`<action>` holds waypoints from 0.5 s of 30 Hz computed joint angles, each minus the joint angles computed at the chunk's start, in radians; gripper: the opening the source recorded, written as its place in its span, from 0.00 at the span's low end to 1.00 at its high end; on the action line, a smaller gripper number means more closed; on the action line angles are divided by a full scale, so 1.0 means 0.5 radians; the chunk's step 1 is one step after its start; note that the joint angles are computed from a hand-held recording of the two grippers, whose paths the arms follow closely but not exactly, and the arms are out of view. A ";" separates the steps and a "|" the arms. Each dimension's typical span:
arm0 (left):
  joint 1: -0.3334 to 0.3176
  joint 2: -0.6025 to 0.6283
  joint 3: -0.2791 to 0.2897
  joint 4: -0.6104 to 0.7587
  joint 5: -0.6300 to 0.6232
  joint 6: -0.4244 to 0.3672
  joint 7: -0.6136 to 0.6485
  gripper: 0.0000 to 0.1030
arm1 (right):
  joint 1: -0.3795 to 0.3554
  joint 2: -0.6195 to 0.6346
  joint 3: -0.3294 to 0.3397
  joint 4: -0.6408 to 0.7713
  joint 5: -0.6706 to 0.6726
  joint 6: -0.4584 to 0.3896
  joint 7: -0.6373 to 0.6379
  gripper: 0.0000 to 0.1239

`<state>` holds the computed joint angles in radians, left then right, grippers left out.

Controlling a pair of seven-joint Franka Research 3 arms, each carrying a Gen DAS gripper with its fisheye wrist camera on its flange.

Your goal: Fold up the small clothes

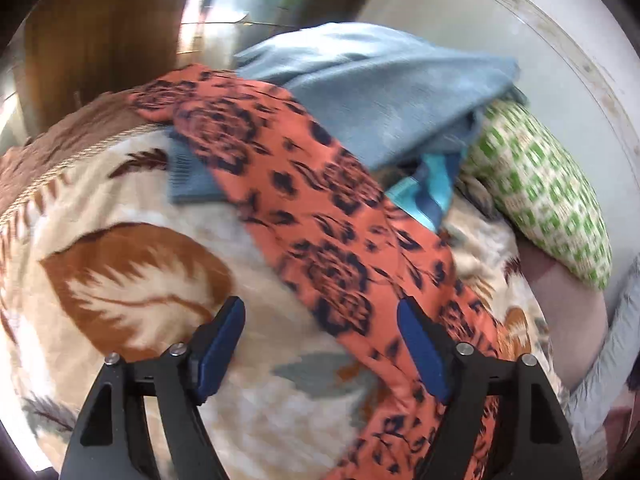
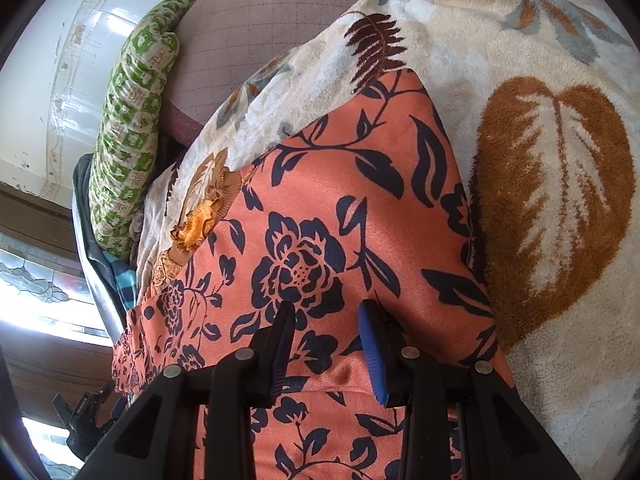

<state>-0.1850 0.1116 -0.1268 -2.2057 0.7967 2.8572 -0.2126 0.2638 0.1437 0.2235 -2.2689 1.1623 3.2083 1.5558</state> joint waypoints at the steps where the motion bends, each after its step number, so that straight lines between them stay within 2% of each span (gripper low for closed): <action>1: 0.048 -0.048 0.030 -0.071 -0.050 0.054 0.000 0.77 | 0.021 0.001 -0.021 -0.007 -0.046 0.006 0.045 0.30; 3: 0.155 -0.100 0.076 -0.173 -0.166 0.186 0.057 0.77 | 0.065 0.002 -0.067 -0.026 -0.172 0.022 0.163 0.30; 6: 0.299 -0.108 0.118 -0.259 -0.404 0.352 0.136 0.78 | 0.243 -0.003 -0.277 -0.078 -0.578 0.024 0.544 0.30; 9: 0.460 -0.045 0.016 -0.289 -0.981 0.476 0.531 0.78 | 0.472 -0.002 -0.551 -0.113 -0.967 0.010 0.903 0.30; 11: 0.644 0.014 -0.194 -0.289 -1.497 0.531 0.950 0.78 | 0.621 0.002 -0.732 -0.125 -1.185 -0.007 1.101 0.30; 12: 0.671 0.035 -0.222 -0.285 -1.612 0.545 1.020 0.78 | 0.713 0.005 -0.842 -0.127 -1.305 -0.022 1.205 0.30; 14: 0.606 0.076 -0.132 -0.292 -1.634 0.678 0.939 0.78 | 0.901 0.018 -1.064 -0.126 -1.541 -0.049 1.398 0.30; 15: 0.617 0.099 -0.127 -0.294 -1.655 0.761 0.932 0.78 | 1.002 0.027 -1.181 -0.123 -1.659 -0.061 1.493 0.30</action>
